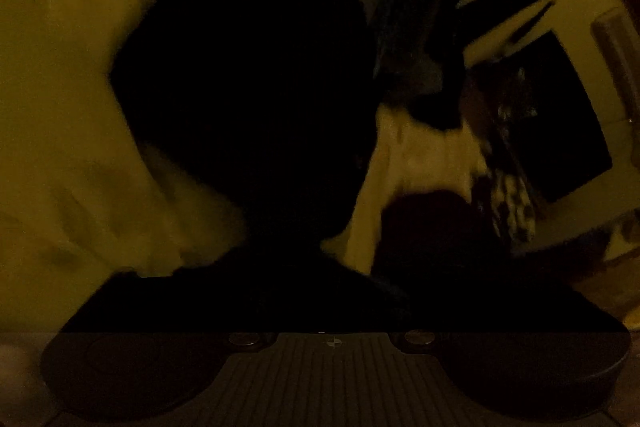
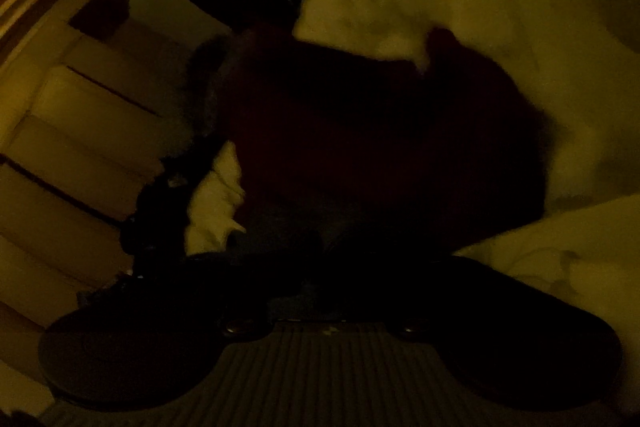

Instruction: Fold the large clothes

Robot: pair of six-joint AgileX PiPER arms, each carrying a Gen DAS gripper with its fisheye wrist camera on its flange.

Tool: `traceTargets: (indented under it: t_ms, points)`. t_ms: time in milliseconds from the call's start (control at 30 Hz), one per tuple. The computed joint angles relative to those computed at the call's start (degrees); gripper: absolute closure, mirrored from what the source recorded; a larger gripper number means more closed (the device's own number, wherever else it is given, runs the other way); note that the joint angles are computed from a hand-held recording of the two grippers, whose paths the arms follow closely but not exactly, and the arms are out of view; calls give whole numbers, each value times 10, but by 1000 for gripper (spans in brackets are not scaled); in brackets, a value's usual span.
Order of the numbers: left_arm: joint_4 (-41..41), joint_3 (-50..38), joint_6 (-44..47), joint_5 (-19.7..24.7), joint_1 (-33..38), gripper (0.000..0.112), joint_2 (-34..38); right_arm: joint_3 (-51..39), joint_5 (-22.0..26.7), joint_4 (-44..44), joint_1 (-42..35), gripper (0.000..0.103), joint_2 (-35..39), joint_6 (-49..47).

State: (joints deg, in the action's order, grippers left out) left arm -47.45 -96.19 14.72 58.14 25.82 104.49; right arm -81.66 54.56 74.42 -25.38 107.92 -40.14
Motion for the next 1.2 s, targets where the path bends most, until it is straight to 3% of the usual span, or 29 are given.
traceTargets:
  t_ms: [100,200,267,367,433,533,600,733,833,900,1033,1133,1200]
  points:
    - [20,67,74,-58,-11,9,-88,76,-22,101,-5,35,-81,-163]
    - [103,75,99,-56,-68,9,-113,93,-2,116,-7,31,-107,-204]
    - [158,127,104,-88,-110,9,-140,74,8,65,2,28,-101,-159]
    - [322,232,17,-209,-200,9,-164,27,-23,-107,42,24,-76,7]
    - [437,278,-49,-261,-241,9,-144,-10,-6,-198,58,25,-45,103]
    - [609,333,-151,-334,-292,9,-153,-3,-3,-193,54,26,-41,100]
    - [681,326,-204,-308,-312,9,-152,-3,0,-200,55,25,-45,97]
    - [633,277,-198,-251,-307,9,-136,44,-23,-131,35,25,-81,21]
    - [640,313,-213,-283,-328,9,-206,50,-20,-69,0,13,-94,-3]
    - [710,342,-225,-293,-395,9,-259,31,-3,-82,-25,5,-86,36]
    - [809,358,-204,-253,-578,9,-317,-7,51,-145,-52,6,-53,121]
    - [750,358,-107,-237,-678,9,-329,-10,72,-116,-67,6,-37,130]
    - [769,360,-99,-216,-750,9,-321,-9,78,-105,-71,6,-38,133]
